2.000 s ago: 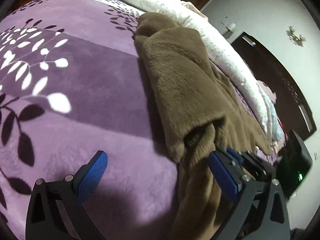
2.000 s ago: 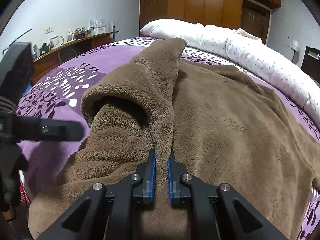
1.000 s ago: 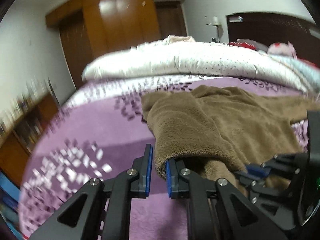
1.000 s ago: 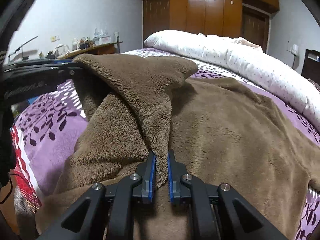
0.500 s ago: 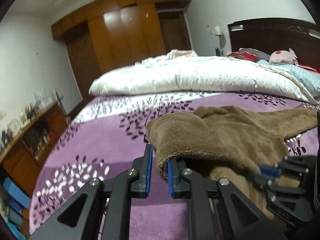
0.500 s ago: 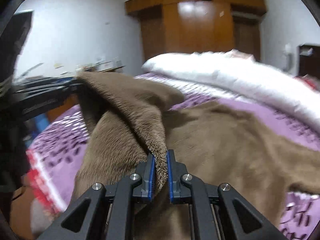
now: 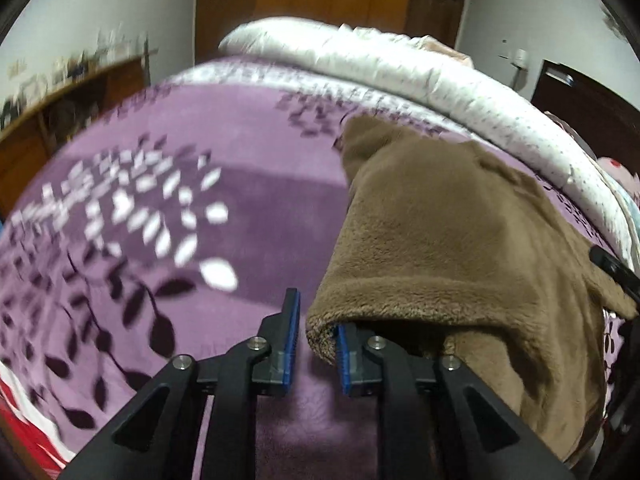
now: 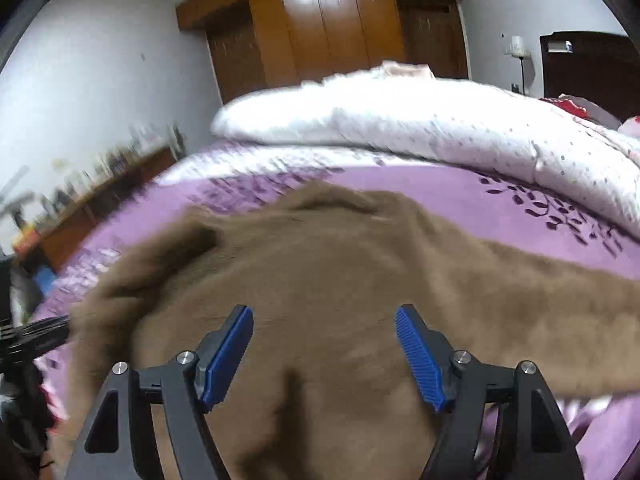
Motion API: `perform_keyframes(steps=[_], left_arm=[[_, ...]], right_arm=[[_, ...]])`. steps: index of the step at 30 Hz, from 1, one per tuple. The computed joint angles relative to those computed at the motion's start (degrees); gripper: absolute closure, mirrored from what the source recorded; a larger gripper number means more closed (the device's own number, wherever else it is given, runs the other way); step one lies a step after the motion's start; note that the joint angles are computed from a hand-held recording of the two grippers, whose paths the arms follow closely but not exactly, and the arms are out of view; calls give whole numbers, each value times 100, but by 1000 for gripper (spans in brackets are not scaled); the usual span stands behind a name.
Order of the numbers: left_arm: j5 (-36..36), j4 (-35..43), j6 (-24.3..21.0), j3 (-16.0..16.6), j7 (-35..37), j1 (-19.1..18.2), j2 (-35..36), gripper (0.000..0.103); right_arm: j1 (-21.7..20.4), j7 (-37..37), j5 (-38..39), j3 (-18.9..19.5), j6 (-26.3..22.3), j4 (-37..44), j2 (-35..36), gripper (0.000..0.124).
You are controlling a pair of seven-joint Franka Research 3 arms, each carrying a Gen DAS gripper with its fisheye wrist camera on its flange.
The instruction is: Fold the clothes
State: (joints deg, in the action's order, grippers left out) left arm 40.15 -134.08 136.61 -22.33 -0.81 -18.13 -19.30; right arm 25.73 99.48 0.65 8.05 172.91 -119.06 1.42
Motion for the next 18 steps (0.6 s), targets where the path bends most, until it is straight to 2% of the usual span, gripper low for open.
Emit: perform_keyframes(steps=[3,6,7,8,10,11,12,14,18], left_arm=[[-62,-334,491,93,-362,56,-45,68],[-4,-739,1387,187,-843,231,-156,68],[35,-842,1630,183,-969,305,-209,68],[60,-957,1882,191,-1085,381,-281,68],[101,-1257,2383,175,-1415,595,-574,79],[104,-1398,2592,145,-1566,720,-737,80],[53,-1503,2523,90,-1634,807,-989,80],[-84,-1492,2008,-11,-1432,823,-1355,80],[-89,-1020,465,-311,-751,794,-1852,80]], right_arm=[[-51,334,-562,-235,-694,672,524,48],[72,915,-1242,-575,-1355,1232,973,48],[93,1031,-1344,-633,-1390,1240,1015,48],[91,1080,-1390,-663,-1423,1291,1081,48],[185,1260,-1665,-757,-1533,1411,1169,48],[258,1412,-1889,-827,-1608,1492,1221,48],[281,1496,-1986,-844,-1629,1449,1179,48],[272,1605,-2099,-831,-1638,1367,1106,48],[239,1770,-2274,-804,-1605,1296,1065,48]])
